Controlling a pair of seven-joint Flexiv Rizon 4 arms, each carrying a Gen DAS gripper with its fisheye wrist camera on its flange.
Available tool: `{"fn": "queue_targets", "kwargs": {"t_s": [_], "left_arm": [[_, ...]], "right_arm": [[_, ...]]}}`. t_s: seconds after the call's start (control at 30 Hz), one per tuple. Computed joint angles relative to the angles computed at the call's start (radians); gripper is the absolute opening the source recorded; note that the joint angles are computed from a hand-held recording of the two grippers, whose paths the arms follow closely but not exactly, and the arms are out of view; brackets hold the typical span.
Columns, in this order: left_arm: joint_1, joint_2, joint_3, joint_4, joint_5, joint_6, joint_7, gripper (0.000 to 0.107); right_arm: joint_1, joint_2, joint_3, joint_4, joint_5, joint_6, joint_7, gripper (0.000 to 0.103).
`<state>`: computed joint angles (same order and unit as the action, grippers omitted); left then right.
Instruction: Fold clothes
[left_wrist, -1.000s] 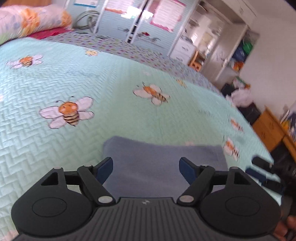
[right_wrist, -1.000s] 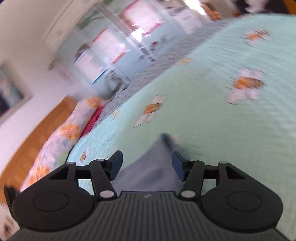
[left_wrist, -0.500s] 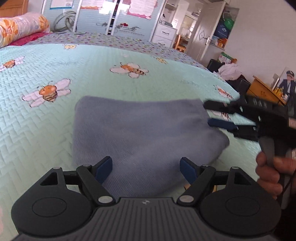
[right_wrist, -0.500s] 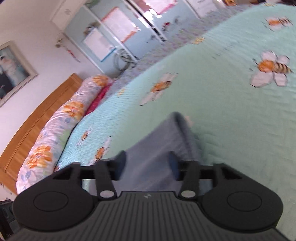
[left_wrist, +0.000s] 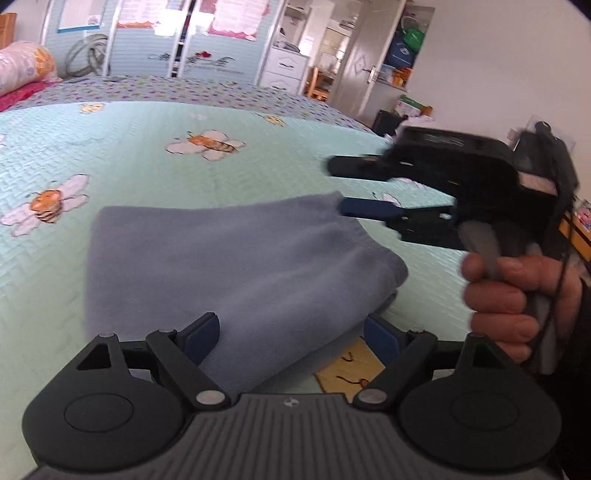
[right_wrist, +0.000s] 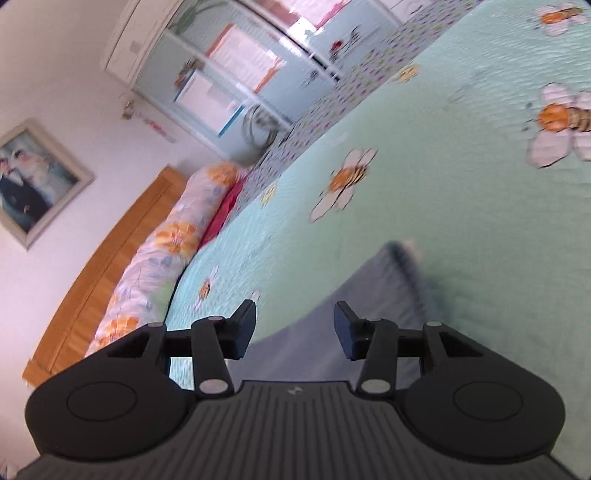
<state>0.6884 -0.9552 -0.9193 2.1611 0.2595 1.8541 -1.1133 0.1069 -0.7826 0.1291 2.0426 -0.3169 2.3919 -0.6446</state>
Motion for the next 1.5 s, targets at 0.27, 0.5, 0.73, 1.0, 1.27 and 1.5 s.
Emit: {"fn": "queue_targets", "kwargs": {"t_s": [0.27,0.5,0.73,1.0,1.27,1.5], "left_arm": [[0.029,-0.014,-0.041,0.017,0.000,-0.007,0.021,0.098],[0.003,-0.097,-0.083,-0.056,-0.070,-0.153,0.100,0.064],[0.039,-0.089,-0.111,-0.006,-0.100,-0.132,0.131,0.050],[0.030,-0.074,-0.104,-0.008,-0.145,-0.169,0.117,0.057],[0.107,-0.102,-0.129,0.011,-0.136,-0.145,0.060,0.058],[0.150,-0.113,-0.171,0.046,-0.067,-0.071,0.019,0.060]], "right_arm": [[-0.050,-0.041,-0.002,-0.076,0.029,-0.151,0.076,0.002],[0.032,0.056,-0.016,0.017,-0.003,-0.162,-0.082,0.030],[-0.029,-0.007,0.034,0.110,0.125,-0.004,-0.057,0.000],[0.127,0.047,-0.022,0.169,0.222,0.071,-0.160,0.046],[0.083,0.016,-0.005,0.194,0.242,0.134,-0.101,0.008],[0.145,0.024,-0.017,0.171,0.242,0.118,-0.157,0.047]]}}
